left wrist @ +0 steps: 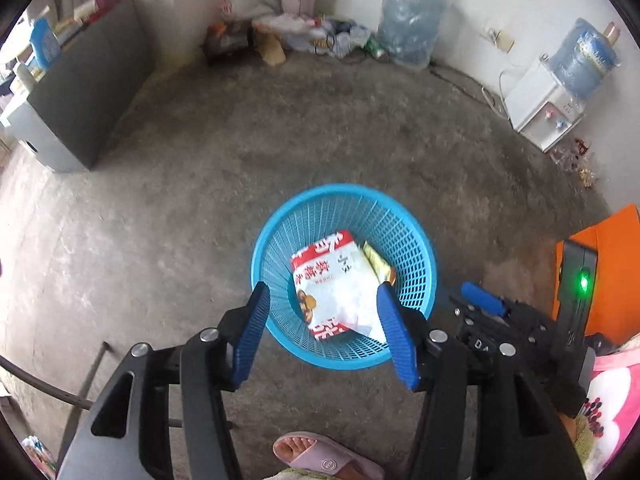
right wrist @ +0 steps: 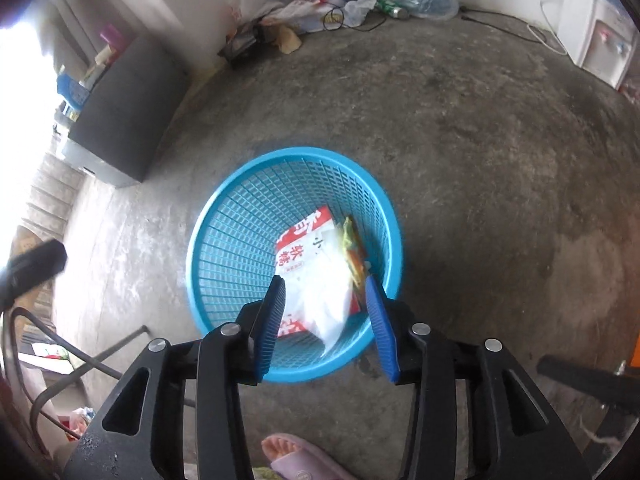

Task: Collect trash
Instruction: 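Move both open tools back toward the table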

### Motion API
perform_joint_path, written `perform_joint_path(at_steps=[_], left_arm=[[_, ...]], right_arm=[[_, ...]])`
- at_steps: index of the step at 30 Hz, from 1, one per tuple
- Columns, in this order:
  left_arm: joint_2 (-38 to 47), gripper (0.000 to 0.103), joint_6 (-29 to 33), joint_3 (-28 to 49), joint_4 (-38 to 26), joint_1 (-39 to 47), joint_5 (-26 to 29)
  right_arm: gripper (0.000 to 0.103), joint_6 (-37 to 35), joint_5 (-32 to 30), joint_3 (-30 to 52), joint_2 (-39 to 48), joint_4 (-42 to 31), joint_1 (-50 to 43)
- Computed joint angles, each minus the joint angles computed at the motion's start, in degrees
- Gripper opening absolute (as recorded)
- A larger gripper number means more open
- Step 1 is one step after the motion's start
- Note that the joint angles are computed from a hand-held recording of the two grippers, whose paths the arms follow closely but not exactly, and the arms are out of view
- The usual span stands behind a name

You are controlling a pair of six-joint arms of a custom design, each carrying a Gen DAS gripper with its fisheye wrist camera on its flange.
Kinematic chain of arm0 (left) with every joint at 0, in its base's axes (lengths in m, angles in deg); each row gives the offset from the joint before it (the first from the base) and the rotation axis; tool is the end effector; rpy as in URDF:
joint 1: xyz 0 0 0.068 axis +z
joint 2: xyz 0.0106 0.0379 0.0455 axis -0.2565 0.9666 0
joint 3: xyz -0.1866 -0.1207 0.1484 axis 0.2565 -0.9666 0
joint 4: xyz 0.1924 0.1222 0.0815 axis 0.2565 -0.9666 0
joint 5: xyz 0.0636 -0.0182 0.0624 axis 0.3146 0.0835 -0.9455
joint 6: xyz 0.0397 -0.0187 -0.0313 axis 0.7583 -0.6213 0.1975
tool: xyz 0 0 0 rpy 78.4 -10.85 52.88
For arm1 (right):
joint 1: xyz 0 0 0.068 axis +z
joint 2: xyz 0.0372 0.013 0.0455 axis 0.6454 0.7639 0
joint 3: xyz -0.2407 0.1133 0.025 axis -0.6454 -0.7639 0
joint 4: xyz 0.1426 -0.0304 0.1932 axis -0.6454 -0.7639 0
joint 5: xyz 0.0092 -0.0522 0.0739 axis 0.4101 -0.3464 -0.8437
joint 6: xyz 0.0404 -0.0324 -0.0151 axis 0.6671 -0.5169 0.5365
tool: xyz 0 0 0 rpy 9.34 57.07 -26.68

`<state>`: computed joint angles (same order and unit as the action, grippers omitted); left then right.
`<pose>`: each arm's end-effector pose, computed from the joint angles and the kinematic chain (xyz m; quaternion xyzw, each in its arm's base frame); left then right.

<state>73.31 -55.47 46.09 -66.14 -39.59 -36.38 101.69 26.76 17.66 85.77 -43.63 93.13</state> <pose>0.3238 -0.1601 0.2275 0.4701 0.8609 -0.1335 0.1414 0.1763 0.2089 0.2198 0.4747 0.8491 0.0567 0.2247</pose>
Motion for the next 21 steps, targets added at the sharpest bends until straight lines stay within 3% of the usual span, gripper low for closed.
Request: perform_joint_path(at_steps=[5,10,15,21], left_arm=[[-6.1,0.058,0.2,1.7,-4.4,2.9,4.0],[-13.9,0.061,6.4,0.2,-9.4,10.6,8.7],[-16.3,0.061,11.4,5.9,-18.5,21.9,15.6],[-12.8,0.061,19.4,19.6,-31.0,37.6,22.5]], right_arm=[[0.049,4.0,5.0,6.7,-0.4,-6.2,3.6],[0.057,3.8,12.3,21.8,3.2,-18.2,8.1],[0.059,-2.0,16.0,38.6,9.8,-26.3,9.8],[0.06,-12.2,18.3,53.8,16.6,-28.3,10.1]])
